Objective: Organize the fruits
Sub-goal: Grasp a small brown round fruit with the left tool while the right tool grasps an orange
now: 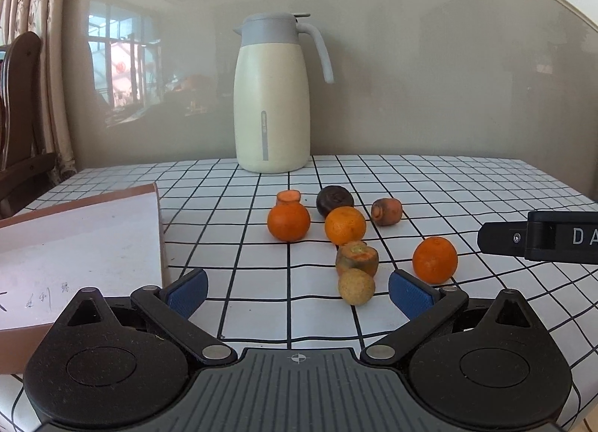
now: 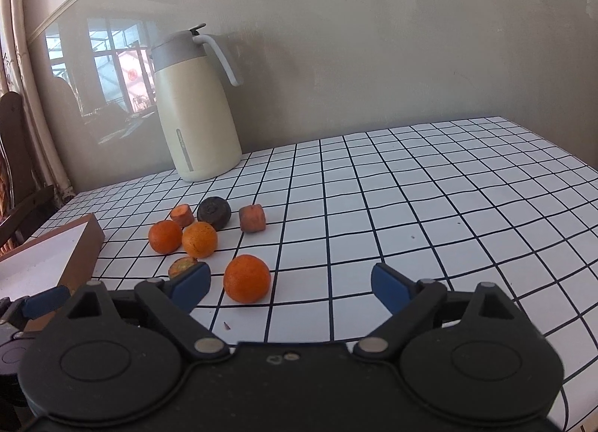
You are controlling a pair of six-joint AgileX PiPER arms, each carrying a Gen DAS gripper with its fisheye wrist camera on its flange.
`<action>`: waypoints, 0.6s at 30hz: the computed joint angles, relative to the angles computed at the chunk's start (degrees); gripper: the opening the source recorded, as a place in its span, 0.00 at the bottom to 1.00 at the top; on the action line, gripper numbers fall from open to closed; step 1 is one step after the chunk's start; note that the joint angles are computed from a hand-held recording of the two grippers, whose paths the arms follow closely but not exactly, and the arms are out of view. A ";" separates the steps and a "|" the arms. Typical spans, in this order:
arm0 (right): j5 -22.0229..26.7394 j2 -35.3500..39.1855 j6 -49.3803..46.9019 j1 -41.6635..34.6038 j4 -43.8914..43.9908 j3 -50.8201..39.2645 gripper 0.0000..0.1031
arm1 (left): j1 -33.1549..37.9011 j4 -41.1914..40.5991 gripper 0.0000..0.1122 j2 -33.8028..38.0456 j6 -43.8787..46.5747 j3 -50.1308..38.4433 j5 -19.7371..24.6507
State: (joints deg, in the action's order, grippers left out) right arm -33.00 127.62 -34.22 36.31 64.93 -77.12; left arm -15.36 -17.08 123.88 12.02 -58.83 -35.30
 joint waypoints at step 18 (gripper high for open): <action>2.22 1.75 -1.58 -1.39 0.76 -3.00 0.73 | -1.94 -1.78 0.51 5.35 1.77 -9.71 8.88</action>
State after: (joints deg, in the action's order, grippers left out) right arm -30.78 129.36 -35.81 34.92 65.69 -80.12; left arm -17.30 -18.86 129.22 13.78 -68.54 -26.42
